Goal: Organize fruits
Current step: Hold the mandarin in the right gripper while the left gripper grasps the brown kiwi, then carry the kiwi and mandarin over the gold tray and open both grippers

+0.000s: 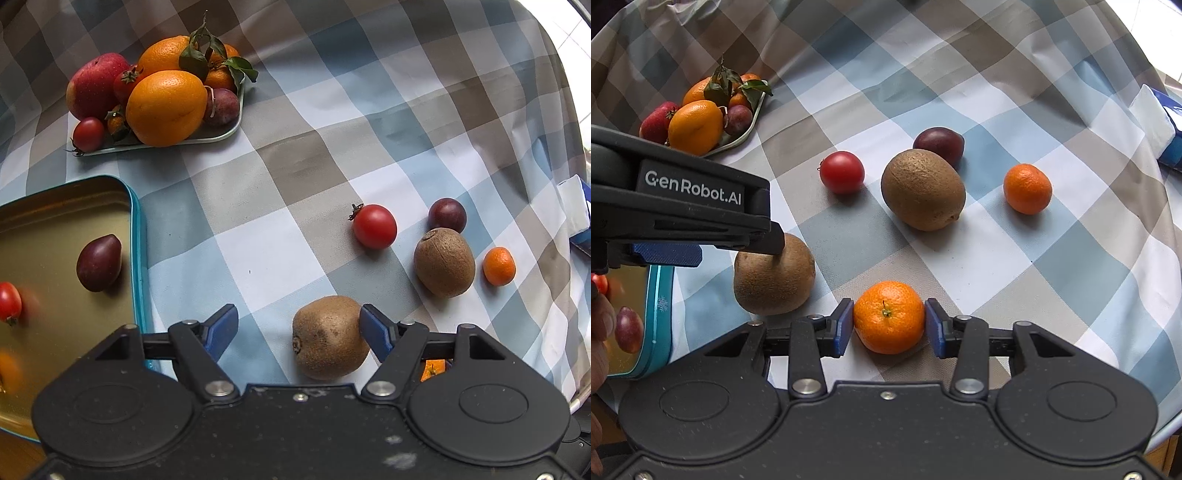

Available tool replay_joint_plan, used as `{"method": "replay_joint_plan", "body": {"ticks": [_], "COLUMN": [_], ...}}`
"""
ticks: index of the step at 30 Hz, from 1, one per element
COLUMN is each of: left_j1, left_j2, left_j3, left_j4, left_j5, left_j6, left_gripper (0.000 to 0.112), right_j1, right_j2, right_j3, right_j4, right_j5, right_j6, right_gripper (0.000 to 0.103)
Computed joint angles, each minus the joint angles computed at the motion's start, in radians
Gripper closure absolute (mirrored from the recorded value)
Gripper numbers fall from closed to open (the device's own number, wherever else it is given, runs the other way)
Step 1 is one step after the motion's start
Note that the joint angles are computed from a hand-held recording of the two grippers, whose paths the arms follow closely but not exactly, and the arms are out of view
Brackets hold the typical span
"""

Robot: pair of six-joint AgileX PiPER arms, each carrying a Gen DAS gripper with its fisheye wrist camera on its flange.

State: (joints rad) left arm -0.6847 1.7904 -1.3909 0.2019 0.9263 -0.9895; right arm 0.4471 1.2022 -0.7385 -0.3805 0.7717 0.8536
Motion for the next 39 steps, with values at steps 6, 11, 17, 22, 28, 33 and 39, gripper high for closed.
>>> {"method": "replay_joint_plan", "body": {"ticks": [6, 11, 17, 22, 28, 33, 39], "left_j1": [0.011, 0.021, 0.015, 0.004, 0.0, -0.005, 0.012], "left_j2": [0.024, 0.055, 0.097, 0.071, 0.051, -0.005, -0.073], "left_j3": [-0.017, -0.025, -0.045, -0.024, -0.022, -0.002, 0.031], "left_j4": [-0.035, -0.08, -0.091, -0.069, 0.004, 0.057, 0.11], "left_j5": [-0.005, -0.014, -0.005, -0.041, -0.008, -0.002, 0.038], "left_j6": [0.016, 0.05, 0.066, 0.043, -0.026, -0.089, -0.178], "left_gripper": [0.037, 0.032, 0.037, 0.059, 0.059, 0.059, 0.059], "right_j1": [-0.002, 0.026, 0.02, 0.019, 0.003, 0.02, 0.031], "right_j2": [0.002, 0.007, 0.004, -0.002, -0.025, -0.045, -0.045], "right_j3": [0.009, 0.013, 0.016, 0.017, 0.013, -0.002, -0.016], "right_j4": [0.0, -0.039, -0.033, -0.031, -0.026, -0.061, -0.051], "right_j5": [-0.013, -0.006, -0.013, -0.014, -0.021, -0.007, 0.002], "right_j6": [-0.005, 0.026, 0.019, 0.013, -0.012, 0.01, 0.005], "right_gripper": [0.052, 0.052, 0.052, 0.052, 0.053, 0.053, 0.053]}}
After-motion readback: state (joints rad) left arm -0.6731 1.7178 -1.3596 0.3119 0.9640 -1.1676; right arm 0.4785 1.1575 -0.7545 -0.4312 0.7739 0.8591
